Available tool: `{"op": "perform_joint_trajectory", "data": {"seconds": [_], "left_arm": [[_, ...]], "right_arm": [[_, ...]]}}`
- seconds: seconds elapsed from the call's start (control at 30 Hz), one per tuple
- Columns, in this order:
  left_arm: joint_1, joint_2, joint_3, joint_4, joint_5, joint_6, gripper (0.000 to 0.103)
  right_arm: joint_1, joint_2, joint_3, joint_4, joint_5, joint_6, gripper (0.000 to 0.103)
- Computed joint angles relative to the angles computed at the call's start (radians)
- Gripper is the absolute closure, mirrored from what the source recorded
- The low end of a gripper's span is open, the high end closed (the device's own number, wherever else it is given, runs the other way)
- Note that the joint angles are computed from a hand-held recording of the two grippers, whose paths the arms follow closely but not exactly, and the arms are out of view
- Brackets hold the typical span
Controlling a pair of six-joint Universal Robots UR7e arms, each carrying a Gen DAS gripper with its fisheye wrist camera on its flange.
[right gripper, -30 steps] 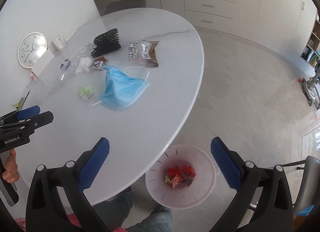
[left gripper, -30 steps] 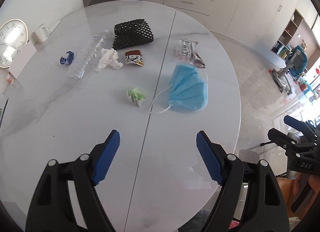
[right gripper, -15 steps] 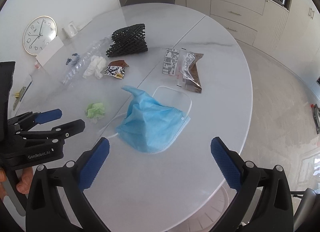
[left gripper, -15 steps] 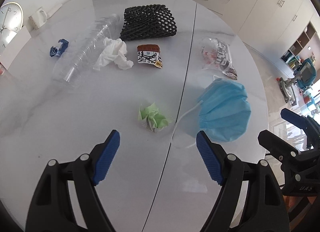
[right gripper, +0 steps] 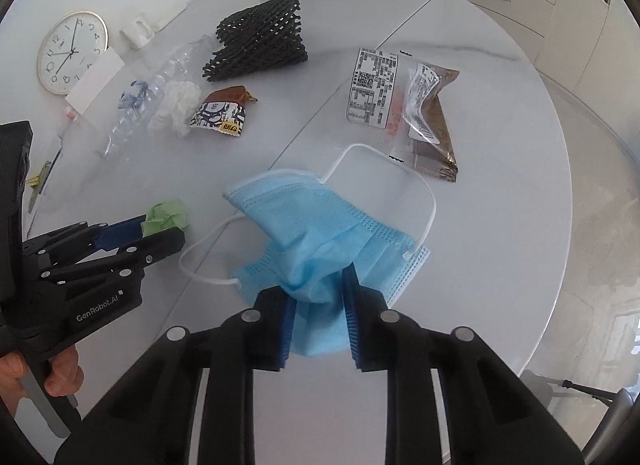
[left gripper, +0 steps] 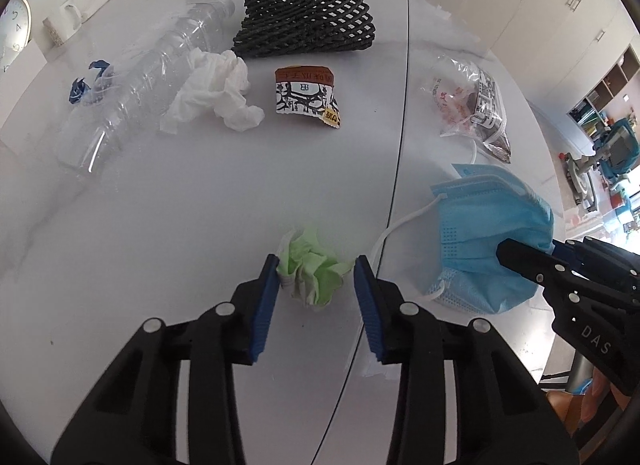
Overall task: Collect trash
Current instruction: 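Grasp the crumpled green paper with the left tool while the right tool grasps the blue face mask, then move both tools over the white bin and open them to drop the items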
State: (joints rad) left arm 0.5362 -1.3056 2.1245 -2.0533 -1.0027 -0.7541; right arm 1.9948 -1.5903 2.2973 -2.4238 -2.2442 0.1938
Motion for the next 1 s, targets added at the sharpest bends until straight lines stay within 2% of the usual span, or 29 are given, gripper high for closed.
{"op": "perform_joint_trajectory", "data": {"seconds": [0.3,0.53,0.7,0.83,1.0], "left_arm": [[-0.001,-0.023,-0.003,-0.019,-0.018,0.024,0.071],[-0.076,-0.077,-0.002,0.026,-0.041,0.009,0.071],[-0.172,-0.089,-0.012,0.037,-0.127,0.004,0.071],[-0.261,-0.078,-0.012,-0.001,-0.216,0.002,0.071],[-0.368,-0.016,-0.004,-0.077,-0.328,0.018,0.071]], "right_arm": [[0.019,-0.048,-0.005,0.002,0.001,-0.001,0.088],[0.098,-0.181,-0.008,0.118,-0.037,0.071,0.088],[0.198,-0.319,-0.023,0.350,-0.094,0.203,0.088],[0.283,-0.447,-0.044,0.609,-0.137,0.380,0.088],[0.361,-0.579,-0.061,0.900,-0.150,0.609,0.088]]}}
